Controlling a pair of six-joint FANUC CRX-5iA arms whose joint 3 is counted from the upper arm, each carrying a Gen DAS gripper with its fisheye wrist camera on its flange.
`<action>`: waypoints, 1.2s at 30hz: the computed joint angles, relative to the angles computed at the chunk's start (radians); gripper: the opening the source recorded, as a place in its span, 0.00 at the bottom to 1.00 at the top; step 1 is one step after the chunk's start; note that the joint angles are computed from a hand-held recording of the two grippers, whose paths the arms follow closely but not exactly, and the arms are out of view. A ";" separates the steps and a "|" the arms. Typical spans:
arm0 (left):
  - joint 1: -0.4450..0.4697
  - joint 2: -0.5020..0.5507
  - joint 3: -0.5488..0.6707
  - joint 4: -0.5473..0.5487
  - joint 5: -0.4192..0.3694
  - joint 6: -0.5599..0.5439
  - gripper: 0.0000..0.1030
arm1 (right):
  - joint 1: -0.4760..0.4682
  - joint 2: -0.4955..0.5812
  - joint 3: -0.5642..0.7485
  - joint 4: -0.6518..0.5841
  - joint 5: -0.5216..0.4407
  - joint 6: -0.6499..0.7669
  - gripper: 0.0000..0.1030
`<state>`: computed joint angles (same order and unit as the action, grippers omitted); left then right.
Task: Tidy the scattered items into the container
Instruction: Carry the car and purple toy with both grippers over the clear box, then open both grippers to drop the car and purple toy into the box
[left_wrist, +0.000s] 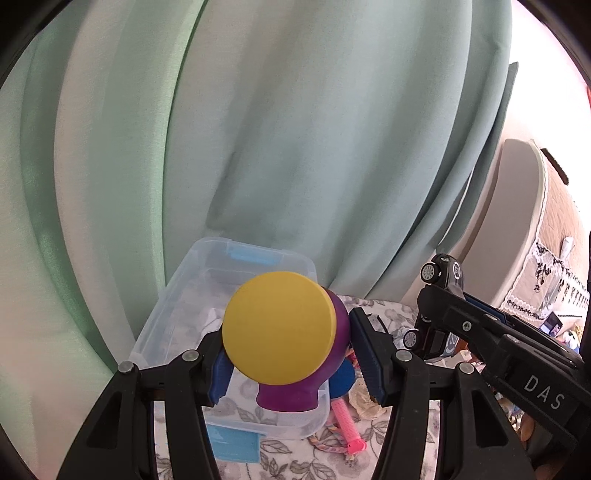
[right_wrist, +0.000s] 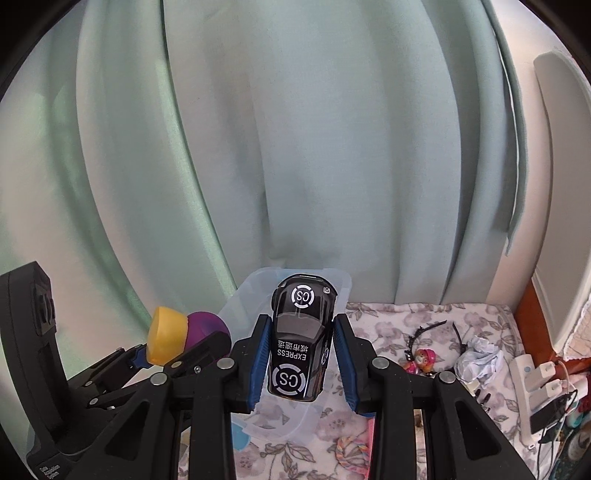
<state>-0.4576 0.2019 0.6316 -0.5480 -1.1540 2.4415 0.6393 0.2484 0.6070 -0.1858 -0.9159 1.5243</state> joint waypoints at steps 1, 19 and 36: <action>0.002 -0.001 -0.002 0.000 -0.002 0.003 0.58 | 0.002 0.004 0.004 -0.001 -0.002 0.002 0.36; 0.088 -0.017 -0.096 0.068 0.011 0.020 0.58 | 0.012 0.117 0.108 -0.047 -0.096 0.020 0.36; 0.156 -0.032 -0.183 0.143 0.011 0.030 0.58 | 0.020 0.215 0.198 -0.082 -0.230 0.029 0.36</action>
<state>-0.3016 0.1701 0.4487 -0.4049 -1.1431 2.4711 0.6591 0.4630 0.8048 -0.2674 -1.1459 1.5529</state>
